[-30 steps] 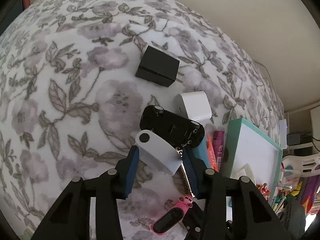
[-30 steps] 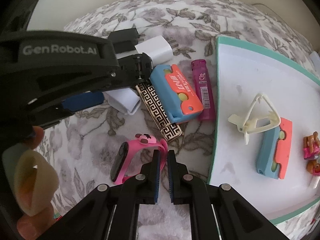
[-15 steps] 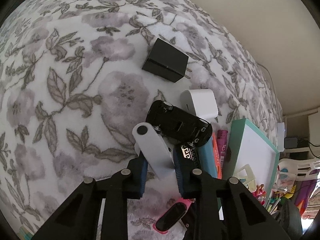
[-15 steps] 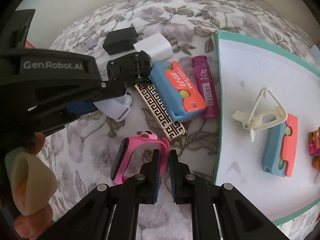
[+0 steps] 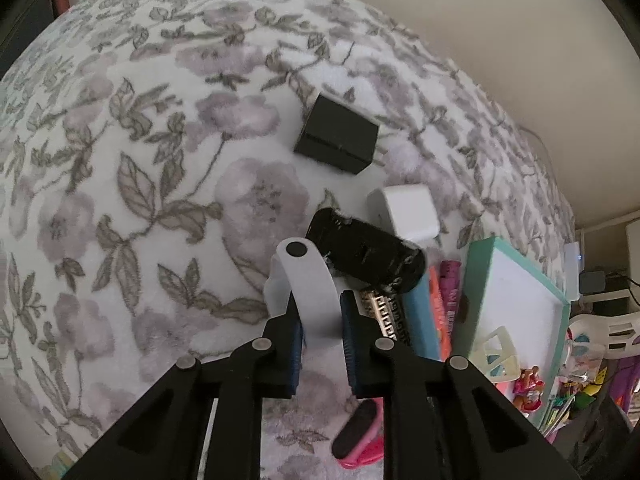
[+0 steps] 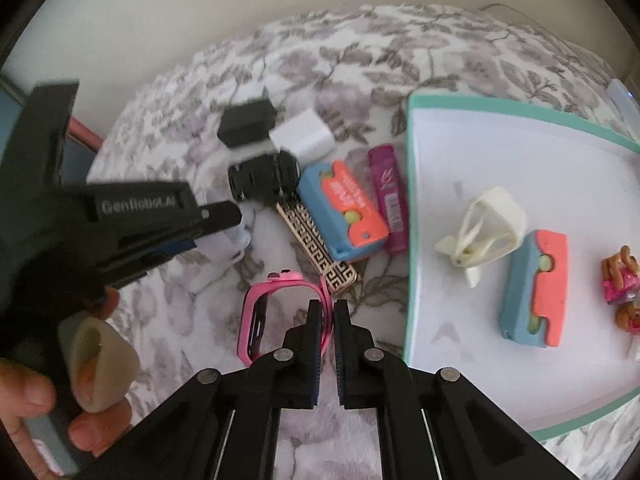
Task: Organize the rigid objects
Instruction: 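Carry the pink watch band and white oval item over the tray with both grippers, then lower both held items into the tray and open both grippers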
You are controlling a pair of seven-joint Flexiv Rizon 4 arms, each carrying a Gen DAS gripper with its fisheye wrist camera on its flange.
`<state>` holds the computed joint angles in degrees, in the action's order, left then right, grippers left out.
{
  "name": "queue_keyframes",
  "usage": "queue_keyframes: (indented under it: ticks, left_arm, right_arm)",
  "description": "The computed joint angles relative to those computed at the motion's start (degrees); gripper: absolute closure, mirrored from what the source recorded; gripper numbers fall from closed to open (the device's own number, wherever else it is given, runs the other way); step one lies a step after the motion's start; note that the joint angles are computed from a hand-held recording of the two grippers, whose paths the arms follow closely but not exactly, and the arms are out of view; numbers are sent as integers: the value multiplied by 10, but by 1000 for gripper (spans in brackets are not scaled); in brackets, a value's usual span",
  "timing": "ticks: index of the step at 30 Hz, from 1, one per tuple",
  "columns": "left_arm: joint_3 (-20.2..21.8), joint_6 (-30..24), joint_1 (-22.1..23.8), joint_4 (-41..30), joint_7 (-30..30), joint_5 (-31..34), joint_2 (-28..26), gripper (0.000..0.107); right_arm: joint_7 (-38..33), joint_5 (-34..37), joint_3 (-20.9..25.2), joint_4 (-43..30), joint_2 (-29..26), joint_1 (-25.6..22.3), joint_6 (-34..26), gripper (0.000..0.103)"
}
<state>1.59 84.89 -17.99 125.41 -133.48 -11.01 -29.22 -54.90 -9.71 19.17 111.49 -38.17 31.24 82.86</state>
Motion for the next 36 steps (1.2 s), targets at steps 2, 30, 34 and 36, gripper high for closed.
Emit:
queue_keyframes:
  ticks: [2, 30, 34, 36]
  left_arm:
    - [16, 10, -16, 1, -6, 10, 10, 90]
    - [29, -133, -149, -233, 24, 178, -55, 90]
    - [27, -162, -155, -249, 25, 189, -62, 90]
    - [24, -178, -154, -256, 27, 192, -67, 90]
  right_arm:
    - [-2, 12, 10, 7, 9, -16, 19, 97]
    - [251, -34, -364, 186, 100, 112, 100, 97]
    - [251, -35, -340, 181, 93, 84, 95, 97]
    - [251, -40, -338, 181, 93, 82, 90, 95]
